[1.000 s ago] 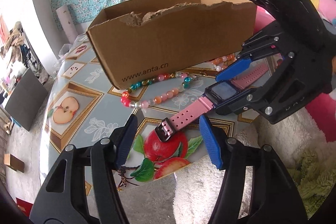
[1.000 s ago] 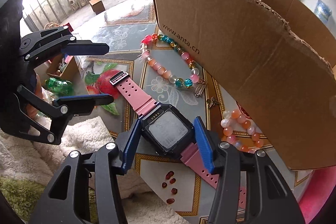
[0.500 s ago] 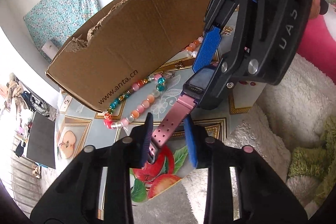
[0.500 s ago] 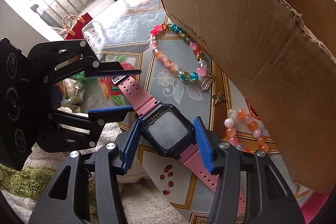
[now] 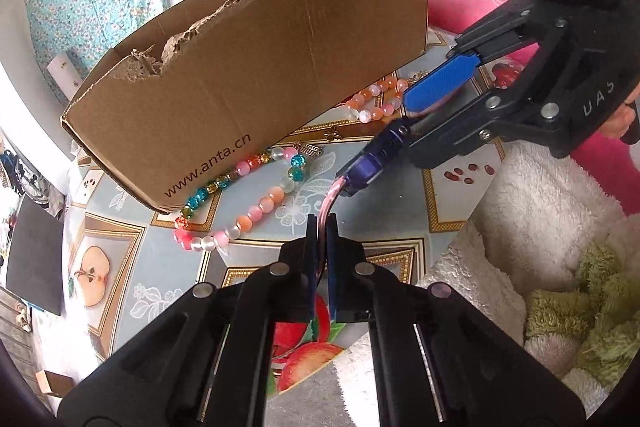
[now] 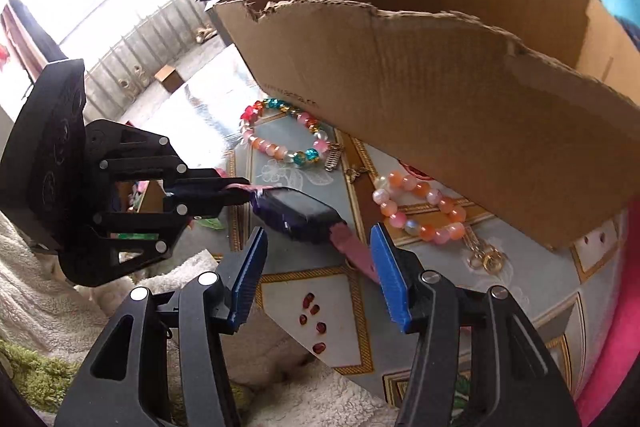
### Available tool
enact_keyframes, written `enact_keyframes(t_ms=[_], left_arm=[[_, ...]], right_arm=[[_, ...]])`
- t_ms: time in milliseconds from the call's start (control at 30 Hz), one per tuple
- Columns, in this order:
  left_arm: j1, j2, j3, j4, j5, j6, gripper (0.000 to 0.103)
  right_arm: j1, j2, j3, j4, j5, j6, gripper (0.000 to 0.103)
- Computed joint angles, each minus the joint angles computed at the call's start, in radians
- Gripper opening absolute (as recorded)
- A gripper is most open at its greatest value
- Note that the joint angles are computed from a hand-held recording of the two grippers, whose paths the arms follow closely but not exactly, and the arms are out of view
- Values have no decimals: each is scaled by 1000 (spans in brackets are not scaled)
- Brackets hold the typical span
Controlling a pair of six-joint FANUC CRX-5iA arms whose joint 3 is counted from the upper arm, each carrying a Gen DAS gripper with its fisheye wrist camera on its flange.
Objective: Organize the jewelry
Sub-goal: 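Lift the watch with the right gripper toward the cardboard box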
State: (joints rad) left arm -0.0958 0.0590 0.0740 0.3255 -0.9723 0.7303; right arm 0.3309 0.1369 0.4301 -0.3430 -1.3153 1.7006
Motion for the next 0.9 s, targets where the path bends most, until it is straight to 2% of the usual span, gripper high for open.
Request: enact_keyframes(t_ms=[67, 133, 233, 267, 433, 500, 567, 767, 900], left_arm=[[-3, -8, -7, 8, -2, -27, 3], [2, -5, -4, 15, -8, -51, 3], [-2, -6, -5, 12, -6, -61, 3], [-3, -6, -4, 11, -7, -58, 3], [-6, -9, -3, 2, -6, -27, 3], [-11, -17, -9, -12, 15, -4, 3], [-7, -31, -27, -2, 37, 13, 2], [0, -73, -31, 80, 94, -9, 2], [12, -74, 30, 176, 95, -51, 2]], right_arm=[[34, -62, -105, 107, 98, -51, 52], [78, -107, -203, 245, 182, -125, 43], [108, -147, -289, 354, 256, -194, 34], [122, -158, -319, 400, 277, -215, 30], [193, -199, -434, 592, 340, -283, 24], [205, -207, -455, 630, 353, -292, 13], [237, -227, -502, 718, 369, -347, 9], [256, -253, -491, 811, 379, -425, 5], [256, -263, -391, 815, 360, -419, 5]])
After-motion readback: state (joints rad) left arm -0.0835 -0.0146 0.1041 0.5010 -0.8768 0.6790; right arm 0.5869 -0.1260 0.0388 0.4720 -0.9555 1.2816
